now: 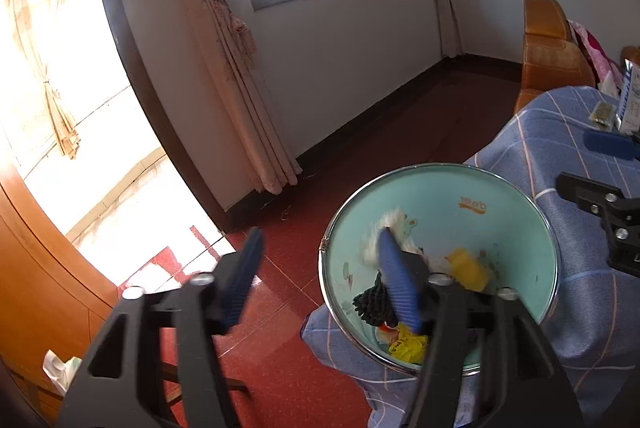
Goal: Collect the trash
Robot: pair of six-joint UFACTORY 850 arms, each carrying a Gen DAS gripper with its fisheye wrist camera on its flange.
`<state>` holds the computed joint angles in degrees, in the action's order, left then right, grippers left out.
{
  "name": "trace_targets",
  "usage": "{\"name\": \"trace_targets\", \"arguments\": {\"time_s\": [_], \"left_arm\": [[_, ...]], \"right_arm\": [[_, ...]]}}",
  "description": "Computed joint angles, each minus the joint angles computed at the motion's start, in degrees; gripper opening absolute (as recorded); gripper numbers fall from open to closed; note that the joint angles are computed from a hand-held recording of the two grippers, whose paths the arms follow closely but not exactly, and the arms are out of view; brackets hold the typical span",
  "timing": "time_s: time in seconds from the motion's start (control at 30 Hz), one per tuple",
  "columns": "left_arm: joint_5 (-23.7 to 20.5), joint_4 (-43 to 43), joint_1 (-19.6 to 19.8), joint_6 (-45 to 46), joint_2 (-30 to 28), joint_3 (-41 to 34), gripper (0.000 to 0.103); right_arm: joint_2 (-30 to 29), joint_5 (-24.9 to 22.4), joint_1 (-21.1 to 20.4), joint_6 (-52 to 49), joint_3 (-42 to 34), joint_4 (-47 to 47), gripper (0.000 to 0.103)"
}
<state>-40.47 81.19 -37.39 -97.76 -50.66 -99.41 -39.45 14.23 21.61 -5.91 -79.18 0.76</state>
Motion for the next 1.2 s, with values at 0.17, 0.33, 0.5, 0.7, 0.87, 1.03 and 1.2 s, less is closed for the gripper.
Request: {"name": "trace_targets", "arguments": {"time_s": [0.17, 0.33, 0.5, 0.7, 0.87, 1.03, 1.2], "left_arm": [[1.36, 7.27, -0.81, -9.19, 1.92, 2.63, 0.092], [3.15, 12.81, -1.90, -15.63, 3.39, 4.22, 0.094], [2.99, 16.02, -2.62, -18.25, 3.88, 4.63, 0.097], [2.70, 16.90, -2.90, -19.04, 3.93, 4.63, 0.097], [2.10, 18.20, -3.20, -20.02, 4.49, 5.26, 0.097], [1.85, 18.76, -3.40, -20.39, 4.81, 5.55, 0.097], [1.71, 18.82, -3.54, -20.19, 4.65, 5.40, 0.097]], "right_arm": [[4.68, 5.23, -0.70, -5.81, 7.16, 13.94, 0.068], [10.95, 12.86, -0.90, -9.24, 15.98, 25.53, 0.069], [14.72, 18.71, -0.67, -12.36, 20.82, 31.78, 0.070], [16.57, 22.19, -0.65, -14.82, 23.40, 35.20, 0.071], [17.65, 23.04, -0.71, -14.21, 24.70, 35.11, 0.074], [18.48, 23.83, -0.67, -13.39, 25.65, 34.70, 0.074], [18.83, 24.40, -0.49, -13.36, 26.12, 34.97, 0.074]]}}
